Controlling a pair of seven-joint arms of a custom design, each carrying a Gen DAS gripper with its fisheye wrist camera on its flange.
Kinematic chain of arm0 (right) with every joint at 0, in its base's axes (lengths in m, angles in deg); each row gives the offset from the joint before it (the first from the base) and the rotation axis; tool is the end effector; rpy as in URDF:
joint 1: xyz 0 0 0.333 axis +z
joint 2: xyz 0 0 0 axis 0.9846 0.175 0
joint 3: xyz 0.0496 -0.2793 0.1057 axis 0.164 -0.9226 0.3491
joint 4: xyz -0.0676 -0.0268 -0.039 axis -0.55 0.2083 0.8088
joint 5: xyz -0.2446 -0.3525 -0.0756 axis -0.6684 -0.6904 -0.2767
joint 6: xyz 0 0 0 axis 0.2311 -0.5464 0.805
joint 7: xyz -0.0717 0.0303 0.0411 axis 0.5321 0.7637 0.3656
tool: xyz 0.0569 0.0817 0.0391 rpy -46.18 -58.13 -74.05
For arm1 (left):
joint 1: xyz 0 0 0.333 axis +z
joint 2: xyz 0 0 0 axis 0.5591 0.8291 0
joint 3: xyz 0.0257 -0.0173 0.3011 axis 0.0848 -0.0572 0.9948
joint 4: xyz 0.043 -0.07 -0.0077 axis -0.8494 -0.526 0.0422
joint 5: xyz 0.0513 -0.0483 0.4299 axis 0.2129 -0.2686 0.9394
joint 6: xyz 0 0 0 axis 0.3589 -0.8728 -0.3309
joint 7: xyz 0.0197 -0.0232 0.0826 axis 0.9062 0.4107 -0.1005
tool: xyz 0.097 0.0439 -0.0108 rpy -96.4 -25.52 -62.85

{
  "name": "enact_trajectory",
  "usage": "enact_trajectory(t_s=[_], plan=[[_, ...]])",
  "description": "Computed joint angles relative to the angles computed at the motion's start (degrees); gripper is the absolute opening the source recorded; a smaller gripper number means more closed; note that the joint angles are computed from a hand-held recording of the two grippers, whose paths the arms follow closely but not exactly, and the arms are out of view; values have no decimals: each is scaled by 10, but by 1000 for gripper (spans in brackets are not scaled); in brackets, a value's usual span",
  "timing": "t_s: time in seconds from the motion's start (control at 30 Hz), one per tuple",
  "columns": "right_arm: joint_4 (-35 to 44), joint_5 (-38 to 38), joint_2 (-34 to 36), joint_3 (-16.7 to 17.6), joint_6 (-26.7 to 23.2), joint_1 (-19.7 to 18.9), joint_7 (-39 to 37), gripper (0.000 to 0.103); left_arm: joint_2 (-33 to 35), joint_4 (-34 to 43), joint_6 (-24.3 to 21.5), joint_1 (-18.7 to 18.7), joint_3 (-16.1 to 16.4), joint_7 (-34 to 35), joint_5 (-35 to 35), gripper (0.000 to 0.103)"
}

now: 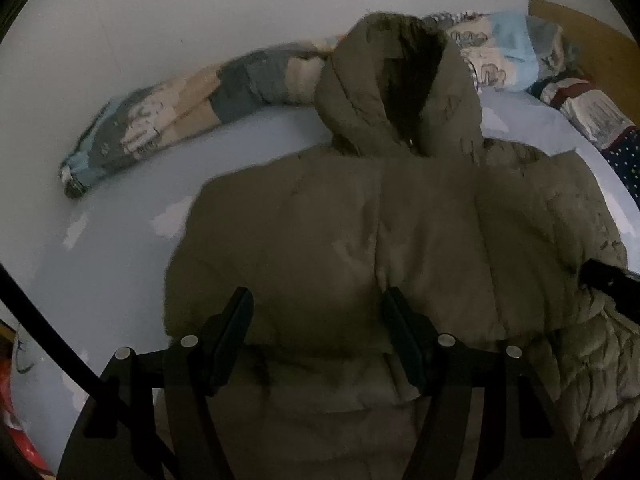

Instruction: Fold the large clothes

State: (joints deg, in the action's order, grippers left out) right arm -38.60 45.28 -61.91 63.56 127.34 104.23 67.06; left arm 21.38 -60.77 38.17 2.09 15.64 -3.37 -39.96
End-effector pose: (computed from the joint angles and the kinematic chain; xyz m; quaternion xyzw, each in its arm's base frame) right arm 0.5999 0.3167 0.4926 -0.5445 0.7942 -0.1444 0.2280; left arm 0.6162 -0.4683 0.5013 -0.6065 0.7091 -0.2038 0.2964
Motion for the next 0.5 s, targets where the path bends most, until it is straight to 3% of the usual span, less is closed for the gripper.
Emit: enact_trajectory(t_s=[0.23,0.5], plan=[[-11,-112,-25,-1,14,8,69,47,-24,-24,27,-11,12,-50,61,66],[-8,-104,-17,7,47,3,50,47,-34,-32,32,-10,8,-73,96,66]])
